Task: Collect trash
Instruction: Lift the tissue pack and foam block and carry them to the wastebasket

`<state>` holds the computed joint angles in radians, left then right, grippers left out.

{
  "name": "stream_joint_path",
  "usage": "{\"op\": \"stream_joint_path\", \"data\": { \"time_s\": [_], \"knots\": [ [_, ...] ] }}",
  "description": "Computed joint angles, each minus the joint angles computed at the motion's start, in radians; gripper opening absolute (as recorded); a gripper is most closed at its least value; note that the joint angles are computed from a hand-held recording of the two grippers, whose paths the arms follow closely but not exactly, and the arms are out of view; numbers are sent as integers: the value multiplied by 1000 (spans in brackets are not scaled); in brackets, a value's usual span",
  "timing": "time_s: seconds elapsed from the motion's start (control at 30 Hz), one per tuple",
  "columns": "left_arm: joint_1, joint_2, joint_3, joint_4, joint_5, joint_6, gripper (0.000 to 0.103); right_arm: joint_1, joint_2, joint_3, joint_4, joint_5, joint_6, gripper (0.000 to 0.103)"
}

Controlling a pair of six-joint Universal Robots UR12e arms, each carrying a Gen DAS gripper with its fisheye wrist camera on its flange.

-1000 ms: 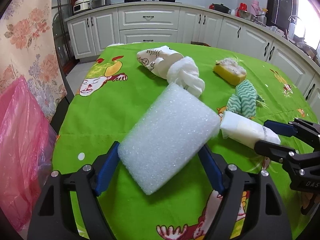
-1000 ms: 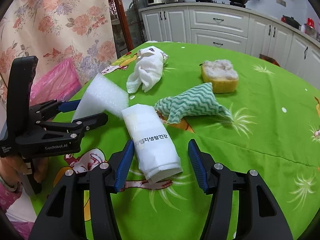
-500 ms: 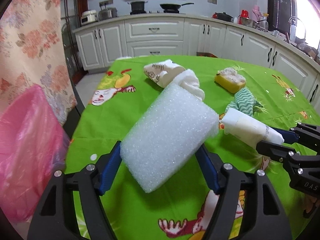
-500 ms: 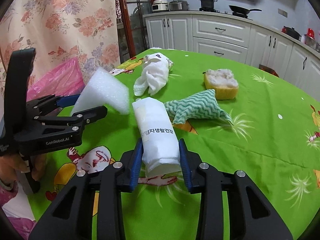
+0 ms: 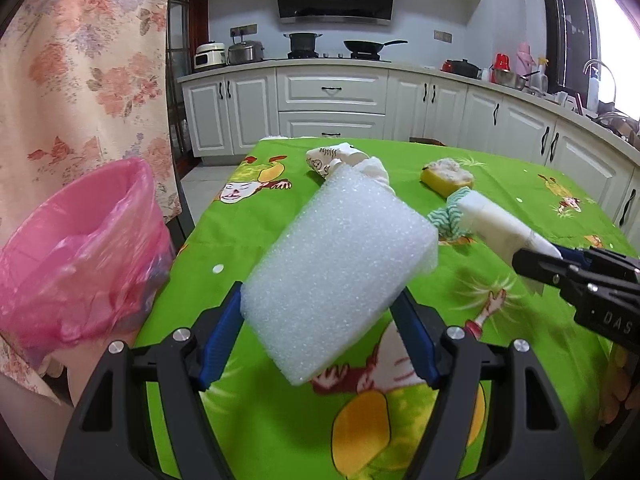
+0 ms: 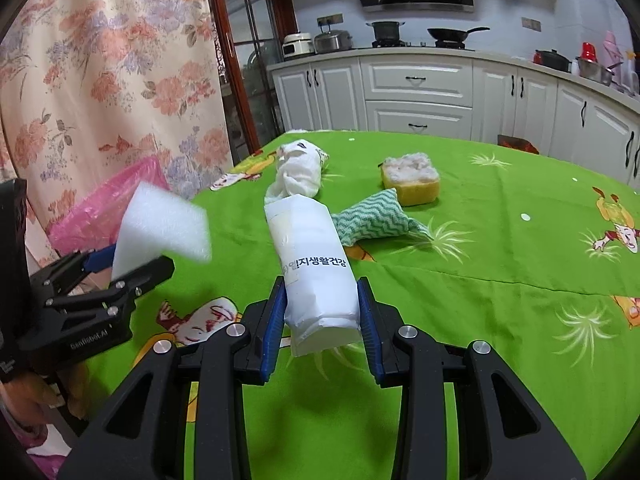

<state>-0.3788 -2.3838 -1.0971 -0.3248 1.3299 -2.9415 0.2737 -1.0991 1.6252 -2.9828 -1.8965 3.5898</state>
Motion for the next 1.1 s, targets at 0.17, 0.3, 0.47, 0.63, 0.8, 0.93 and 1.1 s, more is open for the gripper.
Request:
{"op": "stream_joint_path", "data": {
  "time_s": [0.17, 0.3, 0.47, 0.63, 0.8, 0.93, 1.1],
  "knots": [
    [6, 30, -54, 43, -10, -6, 70, 17, -10, 8, -24, -39, -9, 34],
    [12, 52, -92, 81, -15, -16, 70, 27, -18, 11, -33, -62, -11, 34],
    [26, 85, -143, 141, -20, -36, 70, 42, -23, 11, -40, -79, -20, 34],
    [45, 108, -177, 197, -19, -62, 70, 55, -17, -7, -41, -80, -35, 34],
    [64, 122, -188, 230, -13, -104, 70, 63, -3, -38, -40, -64, -61, 34],
    [79, 124, -182, 243, 0, -134, 70, 66, 16, -74, -40, -45, -87, 34],
    [97, 116, -152, 239, 33, -164, 70, 65, 47, -130, -29, -4, -119, 34]
  ]
}}
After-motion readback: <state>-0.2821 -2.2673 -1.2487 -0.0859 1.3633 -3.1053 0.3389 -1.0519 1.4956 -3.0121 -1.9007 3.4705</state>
